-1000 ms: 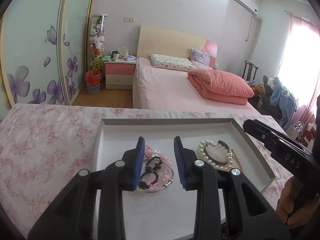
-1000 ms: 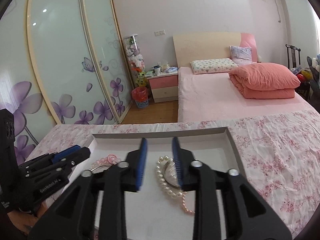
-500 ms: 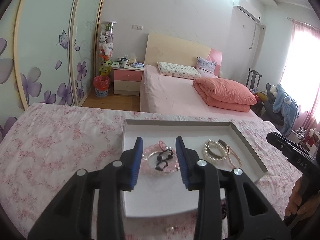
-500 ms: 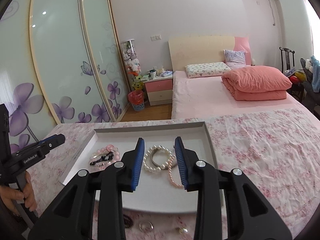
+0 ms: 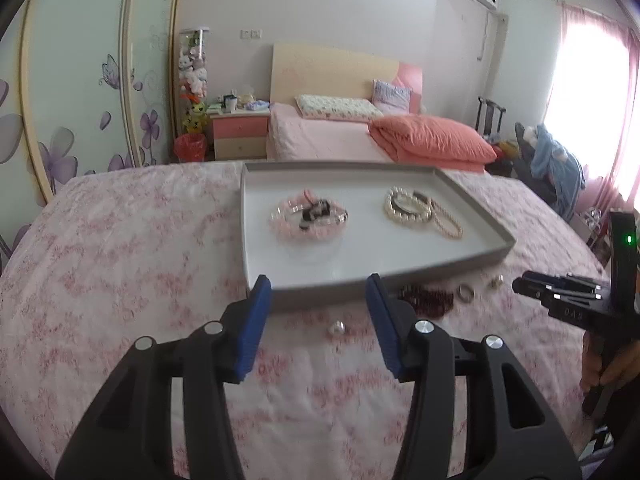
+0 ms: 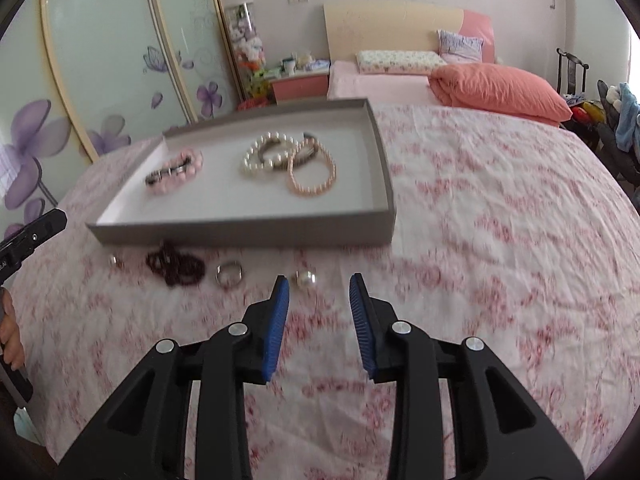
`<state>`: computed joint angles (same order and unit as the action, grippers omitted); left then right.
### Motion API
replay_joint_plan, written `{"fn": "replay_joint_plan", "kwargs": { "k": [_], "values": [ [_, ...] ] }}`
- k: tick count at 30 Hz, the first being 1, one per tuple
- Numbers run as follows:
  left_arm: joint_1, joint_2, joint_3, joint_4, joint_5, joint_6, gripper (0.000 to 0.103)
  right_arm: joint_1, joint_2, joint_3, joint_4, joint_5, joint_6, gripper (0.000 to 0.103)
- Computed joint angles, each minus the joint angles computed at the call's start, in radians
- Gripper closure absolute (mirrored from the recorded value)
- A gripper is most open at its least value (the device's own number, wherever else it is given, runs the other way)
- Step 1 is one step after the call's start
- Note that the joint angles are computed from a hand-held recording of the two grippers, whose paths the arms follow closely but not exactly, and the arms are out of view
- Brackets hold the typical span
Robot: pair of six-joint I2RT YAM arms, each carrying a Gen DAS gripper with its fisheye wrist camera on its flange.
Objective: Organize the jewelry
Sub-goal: 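Grasp pearl stud earring with right tool while left tool moves to second earring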
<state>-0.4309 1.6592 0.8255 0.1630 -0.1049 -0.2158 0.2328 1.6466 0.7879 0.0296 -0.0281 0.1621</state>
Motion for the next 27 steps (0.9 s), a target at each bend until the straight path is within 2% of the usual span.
{"fn": "replay_joint_plan", "kwargs": {
  "k": [6, 15, 16, 19, 27],
  "values": [
    [-0.014, 0.027, -0.018, -0.012, 0.027, -0.009, 0.05, 0.042, 0.033, 0.025, -0.037, 0.039, -0.006, 0.07],
    [-0.024, 0.053, -0.01, -0.019, 0.016, -0.001, 0.048, 0.07, 0.119, 0.113, -0.051, 0.104, -0.012, 0.071],
    [-0.026, 0.057, -0.007, -0.02, 0.015, 0.001, 0.048, 0.069, 0.119, 0.112, -0.049, 0.102, -0.013, 0.072],
    [-0.034, 0.072, 0.007, -0.028, 0.008, 0.003, 0.047, 0.061, 0.116, 0.109, -0.047, 0.096, -0.011, 0.087],
    [-0.074, 0.137, 0.081, -0.084, -0.035, 0.012, 0.043, 0.056, 0.103, 0.092, -0.043, 0.097, -0.001, 0.088]
  ]
}}
